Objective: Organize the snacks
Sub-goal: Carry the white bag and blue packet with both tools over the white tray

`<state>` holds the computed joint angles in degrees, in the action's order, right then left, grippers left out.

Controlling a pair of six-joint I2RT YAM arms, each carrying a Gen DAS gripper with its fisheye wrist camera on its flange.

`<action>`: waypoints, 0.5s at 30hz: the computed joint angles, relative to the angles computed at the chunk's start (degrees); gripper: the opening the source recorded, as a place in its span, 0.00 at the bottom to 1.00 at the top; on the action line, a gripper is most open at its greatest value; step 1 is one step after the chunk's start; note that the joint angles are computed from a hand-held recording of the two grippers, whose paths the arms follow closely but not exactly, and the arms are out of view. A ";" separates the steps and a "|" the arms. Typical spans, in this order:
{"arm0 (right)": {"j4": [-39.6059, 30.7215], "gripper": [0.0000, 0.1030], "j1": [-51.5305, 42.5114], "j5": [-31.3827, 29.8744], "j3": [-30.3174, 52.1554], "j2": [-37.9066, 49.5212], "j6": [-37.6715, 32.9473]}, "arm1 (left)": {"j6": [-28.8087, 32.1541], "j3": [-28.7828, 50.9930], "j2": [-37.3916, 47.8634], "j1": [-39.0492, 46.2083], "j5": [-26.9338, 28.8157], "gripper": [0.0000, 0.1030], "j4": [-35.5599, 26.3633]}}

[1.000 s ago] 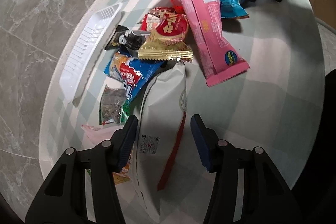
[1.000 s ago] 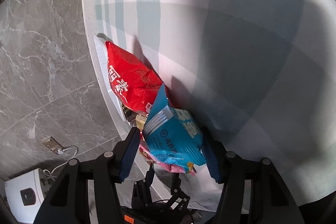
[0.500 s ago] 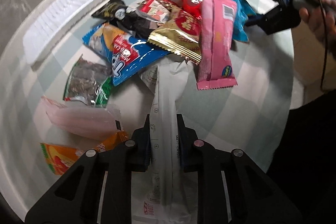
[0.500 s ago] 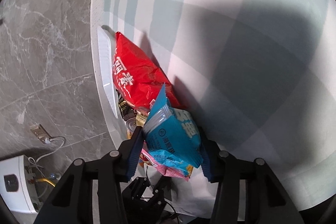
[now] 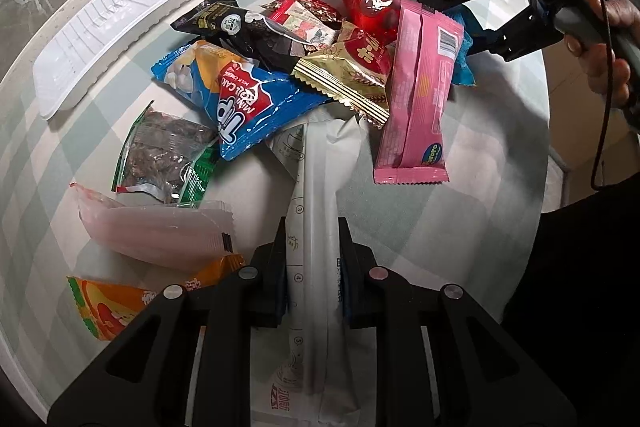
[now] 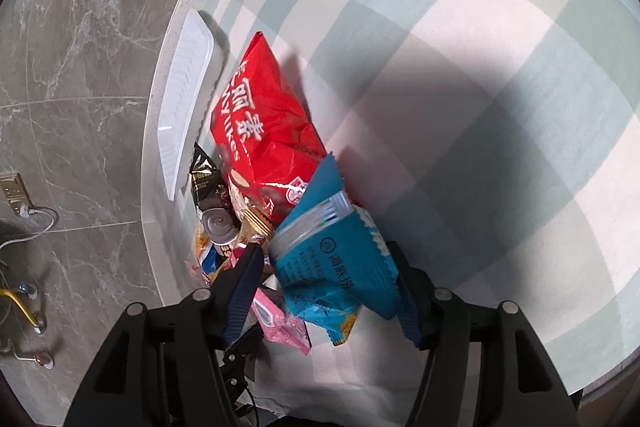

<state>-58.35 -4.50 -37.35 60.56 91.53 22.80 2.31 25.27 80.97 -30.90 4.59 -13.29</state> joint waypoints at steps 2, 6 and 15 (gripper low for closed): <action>-0.69 0.55 0.97 2.22 0.52 -0.18 -0.85 | 1.12 0.88 1.07 1.60 1.17 0.17 0.08; -1.39 0.43 2.72 3.67 1.39 -0.43 -3.46 | 2.21 0.96 1.59 3.30 2.71 0.17 0.54; -1.29 0.36 0.38 -0.65 1.65 -3.27 -4.63 | 4.80 0.94 2.76 13.73 13.95 0.17 -0.16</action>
